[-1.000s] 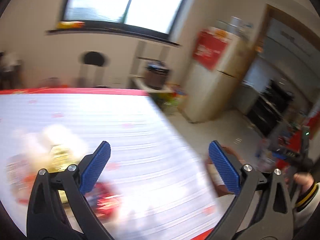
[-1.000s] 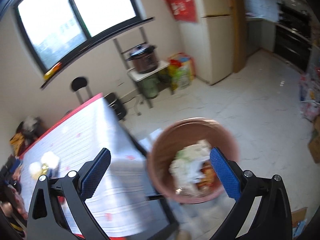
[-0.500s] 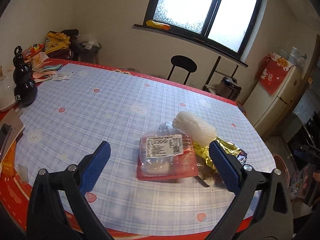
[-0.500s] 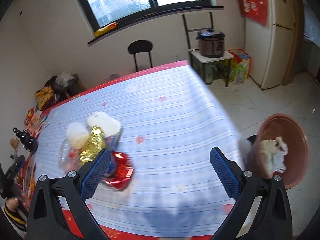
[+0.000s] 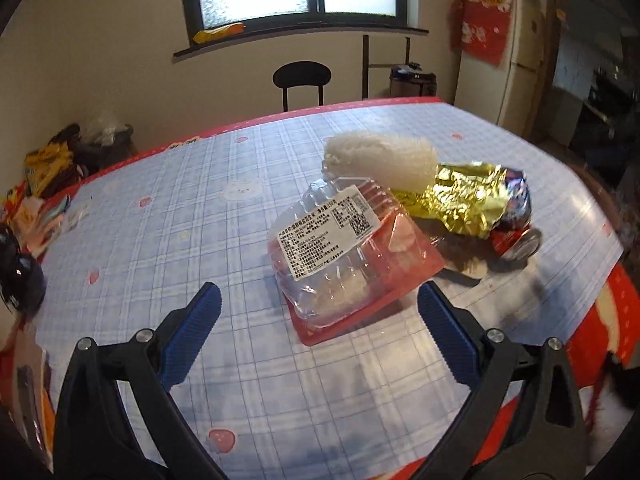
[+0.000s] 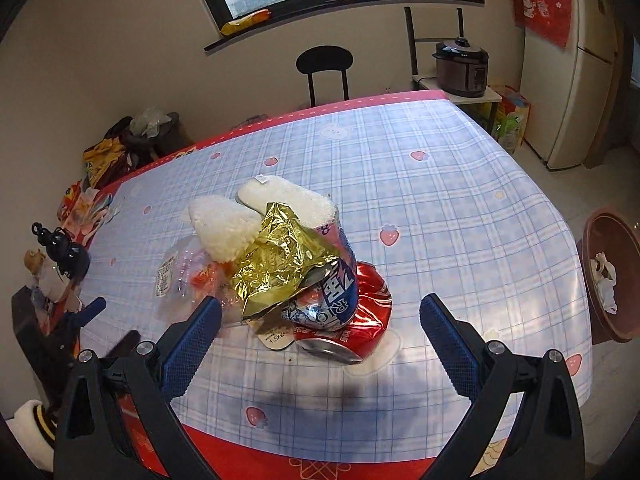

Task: Collect trash
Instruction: 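Grasp the clear plastic container with red lid with the left tool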

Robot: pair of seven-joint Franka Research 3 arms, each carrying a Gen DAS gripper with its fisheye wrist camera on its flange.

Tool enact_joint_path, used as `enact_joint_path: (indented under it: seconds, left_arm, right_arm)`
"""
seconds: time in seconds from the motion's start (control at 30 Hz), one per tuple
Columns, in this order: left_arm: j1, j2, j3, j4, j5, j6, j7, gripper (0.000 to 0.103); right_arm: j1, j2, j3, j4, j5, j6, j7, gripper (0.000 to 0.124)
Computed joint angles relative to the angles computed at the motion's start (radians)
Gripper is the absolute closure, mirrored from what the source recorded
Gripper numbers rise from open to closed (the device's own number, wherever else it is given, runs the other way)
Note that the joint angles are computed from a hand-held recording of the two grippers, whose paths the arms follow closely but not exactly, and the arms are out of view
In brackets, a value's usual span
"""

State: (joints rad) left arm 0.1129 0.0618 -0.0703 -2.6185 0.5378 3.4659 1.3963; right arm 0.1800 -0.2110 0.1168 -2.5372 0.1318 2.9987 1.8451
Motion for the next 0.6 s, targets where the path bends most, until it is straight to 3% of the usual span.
enact_joint_path:
  seconds: [0.07,0.13,0.27,0.37,0.6]
  left_arm:
    - [-0.092,0.050,0.022,0.011,-0.186,-0.003,0.172,0.006]
    - [-0.118,0.089,0.024,0.022,-0.217,0.029,0.220,0.006]
    - [-0.275,0.164,0.091,0.029,-0.460,0.127,0.485,0.006]
    - [-0.282,0.209,0.083,0.053,-0.504,0.158,0.544,0.006]
    - [-0.362,0.294,0.122,0.111,-0.620,0.205,0.711,0.006]
  right_arm:
    - [-0.016,-0.002,0.010,0.007,-0.019,-0.006,0.024,0.026]
    - [-0.025,-0.005,0.017,0.009,-0.031,-0.008,0.044,0.026]
    - [-0.068,0.004,0.047,0.011,-0.107,-0.022,0.123,0.026]
    - [-0.076,0.009,0.044,0.012,-0.134,-0.031,0.165,0.026]
    - [-0.065,0.029,0.020,0.035,-0.171,-0.072,0.188,0.026]
